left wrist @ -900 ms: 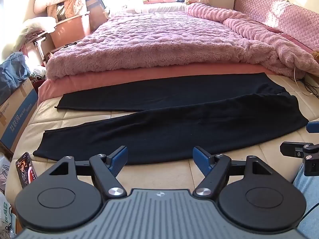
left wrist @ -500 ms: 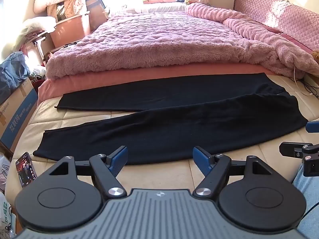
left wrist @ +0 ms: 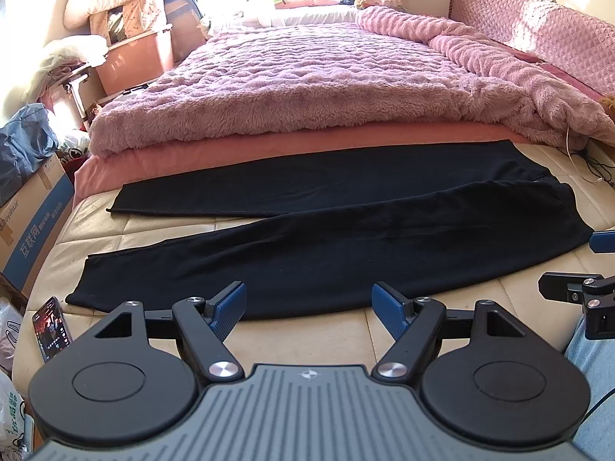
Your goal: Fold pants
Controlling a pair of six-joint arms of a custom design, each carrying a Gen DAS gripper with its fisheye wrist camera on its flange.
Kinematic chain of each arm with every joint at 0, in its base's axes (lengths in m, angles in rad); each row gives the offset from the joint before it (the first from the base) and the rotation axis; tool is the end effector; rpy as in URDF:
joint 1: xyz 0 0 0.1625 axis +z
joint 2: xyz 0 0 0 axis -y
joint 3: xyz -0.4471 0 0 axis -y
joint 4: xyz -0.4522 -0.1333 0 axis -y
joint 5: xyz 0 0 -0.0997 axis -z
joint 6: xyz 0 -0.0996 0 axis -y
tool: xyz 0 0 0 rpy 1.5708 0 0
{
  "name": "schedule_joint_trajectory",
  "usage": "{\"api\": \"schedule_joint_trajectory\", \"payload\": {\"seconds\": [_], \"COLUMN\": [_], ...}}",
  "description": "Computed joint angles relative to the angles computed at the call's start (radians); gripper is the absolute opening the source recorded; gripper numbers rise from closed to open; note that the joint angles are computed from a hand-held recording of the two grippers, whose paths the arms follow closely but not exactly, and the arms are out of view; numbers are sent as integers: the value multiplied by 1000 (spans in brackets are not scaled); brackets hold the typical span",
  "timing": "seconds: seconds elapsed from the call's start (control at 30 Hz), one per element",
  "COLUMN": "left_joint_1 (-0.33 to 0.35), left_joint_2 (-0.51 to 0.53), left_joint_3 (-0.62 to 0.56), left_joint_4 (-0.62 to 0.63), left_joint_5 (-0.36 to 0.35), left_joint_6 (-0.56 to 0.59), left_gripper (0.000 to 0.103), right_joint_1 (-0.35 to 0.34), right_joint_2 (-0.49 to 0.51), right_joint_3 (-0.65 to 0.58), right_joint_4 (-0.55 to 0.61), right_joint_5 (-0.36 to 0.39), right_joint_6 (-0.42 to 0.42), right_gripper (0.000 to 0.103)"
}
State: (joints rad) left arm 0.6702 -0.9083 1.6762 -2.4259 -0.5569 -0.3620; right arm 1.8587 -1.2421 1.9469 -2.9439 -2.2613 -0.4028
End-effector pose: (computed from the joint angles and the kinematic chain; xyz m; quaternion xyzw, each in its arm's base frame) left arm -0.4166 -0.6081 0.1571 0.2120 0.8476 -0.3170 0.3691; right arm 0.2415 -0.5695 0.2942 0.1965 -0.8740 0.2898 0.3369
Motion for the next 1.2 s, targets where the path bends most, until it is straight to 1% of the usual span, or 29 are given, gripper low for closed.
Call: {"api": "schedule_joint_trajectory", "payload": {"seconds": [0.1, 1.2], "left_joint_1": [0, -5], "left_joint_2": [-2, -3], "left_joint_3": [4, -2], "left_joint_4": [-4, 6], "left_joint_5": [-1, 3], "left_joint_6": [2, -2], "left_gripper": [87, 87], "right_joint_1": [-5, -3], "right_joint_2": [-12, -17], "right_joint_3": [1, 2], "right_joint_4": [6, 14], "right_joint_5": [7, 2], "right_joint_6": [-10, -6], "right_gripper": [82, 82]}}
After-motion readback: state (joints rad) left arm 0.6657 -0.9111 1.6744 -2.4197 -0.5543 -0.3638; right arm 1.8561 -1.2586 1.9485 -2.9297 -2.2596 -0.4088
